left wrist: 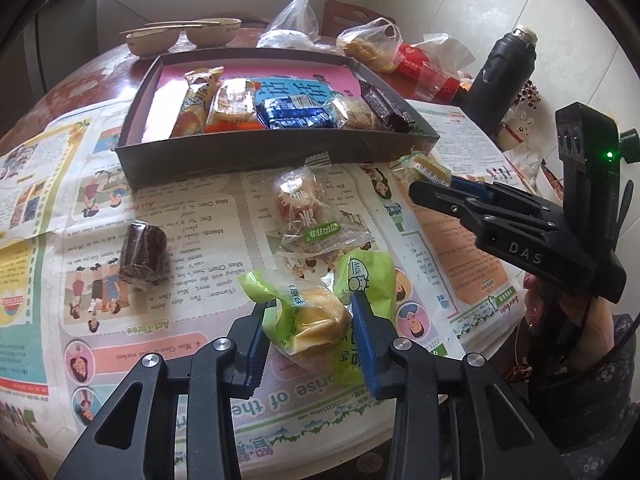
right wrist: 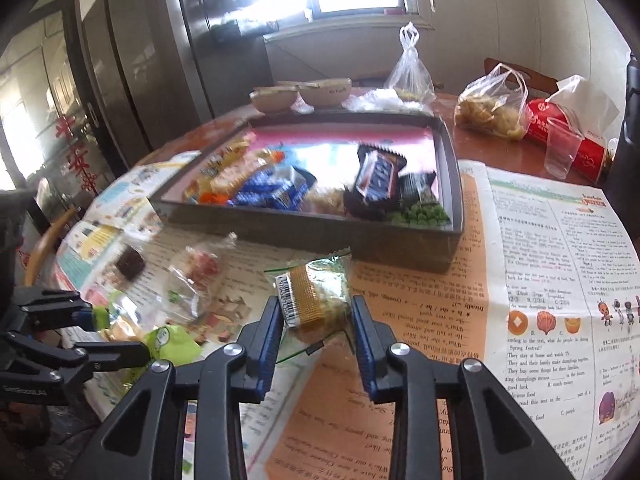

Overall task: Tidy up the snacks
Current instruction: 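Close the left tool on the green snack bag while the right tool grips the yellow wrapped cake, then lift the green snack bag over the tray while the right tool carries the wrapped cake there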

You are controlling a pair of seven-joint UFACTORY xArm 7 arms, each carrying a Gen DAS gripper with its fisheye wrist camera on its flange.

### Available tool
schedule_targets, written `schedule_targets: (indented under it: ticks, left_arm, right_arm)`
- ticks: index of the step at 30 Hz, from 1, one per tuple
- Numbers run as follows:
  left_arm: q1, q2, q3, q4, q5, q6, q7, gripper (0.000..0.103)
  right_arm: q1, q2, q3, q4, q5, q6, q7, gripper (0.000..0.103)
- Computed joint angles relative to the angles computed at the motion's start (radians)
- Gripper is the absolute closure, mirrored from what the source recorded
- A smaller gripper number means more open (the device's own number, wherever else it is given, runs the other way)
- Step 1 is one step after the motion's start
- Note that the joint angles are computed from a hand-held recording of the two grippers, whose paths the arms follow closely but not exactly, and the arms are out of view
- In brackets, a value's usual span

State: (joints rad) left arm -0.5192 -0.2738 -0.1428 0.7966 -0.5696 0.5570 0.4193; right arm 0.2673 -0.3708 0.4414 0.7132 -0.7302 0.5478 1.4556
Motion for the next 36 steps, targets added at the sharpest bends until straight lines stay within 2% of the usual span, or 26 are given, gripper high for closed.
schedule_targets:
  ticks: [20, 36]
  left_arm:
    - [0.023, -0.040, 0.051, 0.021, -0.044, -0.043, 0.001, 0.064]
    - [0.075, 0.052, 0.050, 0.123, -0.054, -0.084, -0.012, 0.064]
  right_arm:
    - [-0.048, -0.013, 0.048, 0.058, -0.063, -0.029, 0.067, 0.069]
    - [-0.020, 0.065, -0.001, 0.123, -0.150, -0.029, 0.123, 0.069]
